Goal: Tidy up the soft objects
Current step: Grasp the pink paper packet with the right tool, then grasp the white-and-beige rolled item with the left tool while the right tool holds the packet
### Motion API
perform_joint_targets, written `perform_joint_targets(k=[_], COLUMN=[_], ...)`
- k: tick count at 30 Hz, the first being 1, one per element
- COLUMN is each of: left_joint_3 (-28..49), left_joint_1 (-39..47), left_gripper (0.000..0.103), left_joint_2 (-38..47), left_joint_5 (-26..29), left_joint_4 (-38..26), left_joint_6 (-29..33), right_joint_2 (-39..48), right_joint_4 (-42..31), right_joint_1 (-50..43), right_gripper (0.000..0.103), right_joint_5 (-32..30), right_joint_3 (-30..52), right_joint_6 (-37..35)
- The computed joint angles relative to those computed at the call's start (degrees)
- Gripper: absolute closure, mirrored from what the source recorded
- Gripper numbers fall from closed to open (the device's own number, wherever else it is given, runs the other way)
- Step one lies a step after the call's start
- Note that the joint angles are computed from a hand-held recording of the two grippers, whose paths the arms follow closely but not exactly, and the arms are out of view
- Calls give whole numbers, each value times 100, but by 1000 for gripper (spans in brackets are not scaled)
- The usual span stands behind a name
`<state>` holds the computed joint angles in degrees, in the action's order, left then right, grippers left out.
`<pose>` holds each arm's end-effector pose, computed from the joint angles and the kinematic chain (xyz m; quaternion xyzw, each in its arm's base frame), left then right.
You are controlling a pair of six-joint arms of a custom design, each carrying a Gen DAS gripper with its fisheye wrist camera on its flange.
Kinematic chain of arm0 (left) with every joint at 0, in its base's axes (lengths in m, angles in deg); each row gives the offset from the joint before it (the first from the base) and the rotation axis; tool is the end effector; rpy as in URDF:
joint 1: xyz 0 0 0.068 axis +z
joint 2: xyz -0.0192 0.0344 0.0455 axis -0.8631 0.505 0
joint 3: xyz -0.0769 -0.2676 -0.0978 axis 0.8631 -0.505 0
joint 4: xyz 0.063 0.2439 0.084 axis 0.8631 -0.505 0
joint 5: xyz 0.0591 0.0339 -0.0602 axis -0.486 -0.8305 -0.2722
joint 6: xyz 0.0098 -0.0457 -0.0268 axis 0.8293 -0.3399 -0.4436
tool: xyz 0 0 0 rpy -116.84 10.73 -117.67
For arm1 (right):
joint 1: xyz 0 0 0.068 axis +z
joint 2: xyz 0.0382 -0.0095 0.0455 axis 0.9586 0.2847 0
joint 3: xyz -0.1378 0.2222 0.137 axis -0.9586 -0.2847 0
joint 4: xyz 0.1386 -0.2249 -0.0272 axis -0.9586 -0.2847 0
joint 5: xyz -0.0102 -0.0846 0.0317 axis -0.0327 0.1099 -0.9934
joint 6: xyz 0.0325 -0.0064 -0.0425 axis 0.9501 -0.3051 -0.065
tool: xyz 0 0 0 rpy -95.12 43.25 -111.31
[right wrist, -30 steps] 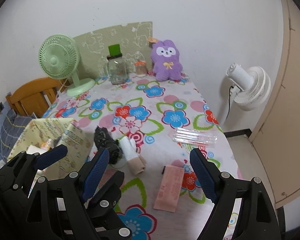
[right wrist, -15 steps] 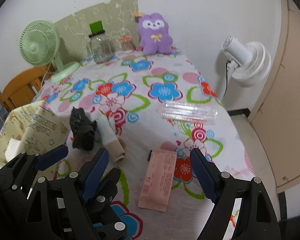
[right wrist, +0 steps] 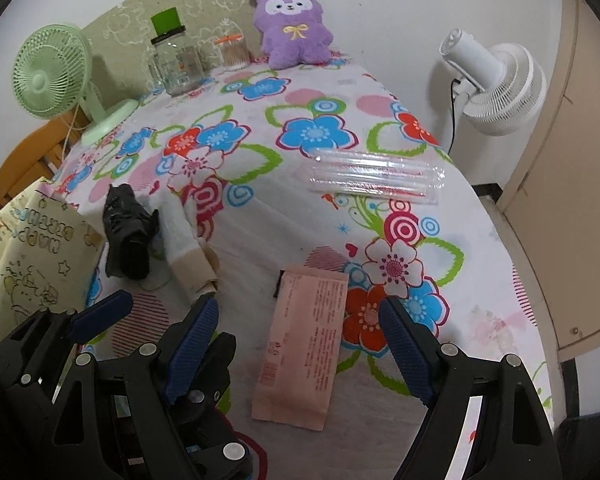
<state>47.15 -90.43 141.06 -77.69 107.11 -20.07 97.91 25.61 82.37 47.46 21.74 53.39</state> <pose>0.2524 -0.1393 0.0169 0.0090 0.9602 -0.0051 0.2790 0.2800 0.0490 -0.0015 -0.0831 0.9534 0.0920 0.2751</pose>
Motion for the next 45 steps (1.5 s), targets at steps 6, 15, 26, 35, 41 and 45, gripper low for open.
perform_joint_targets(k=[6, 15, 26, 35, 41, 45], left_joint_3=[155, 350, 752, 969, 889, 847], left_joint_1=[18, 4, 205, 308, 335, 325], left_gripper=[21, 20, 31, 54, 75, 85], left_joint_2=[141, 188, 343, 489, 449, 414], left_joint_5=[86, -82, -107, -126, -16, 106], left_joint_4=[-130, -226, -259, -314, -201, -152], left_joint_6=[7, 42, -122, -198, -125, -70], right_joint_2=[201, 241, 103, 176, 206, 193], right_joint_4=[-232, -208, -310, -483, -597, -598], right_joint_1=[-56, -101, -191, -191, -164, -170], right_gripper=[30, 59, 60, 60, 60, 60], right_joint_5=[-125, -64, 64, 86, 60, 72], right_joint_3=[200, 324, 609, 845, 955, 940], right_joint_6=[80, -42, -217, -289, -275, -265])
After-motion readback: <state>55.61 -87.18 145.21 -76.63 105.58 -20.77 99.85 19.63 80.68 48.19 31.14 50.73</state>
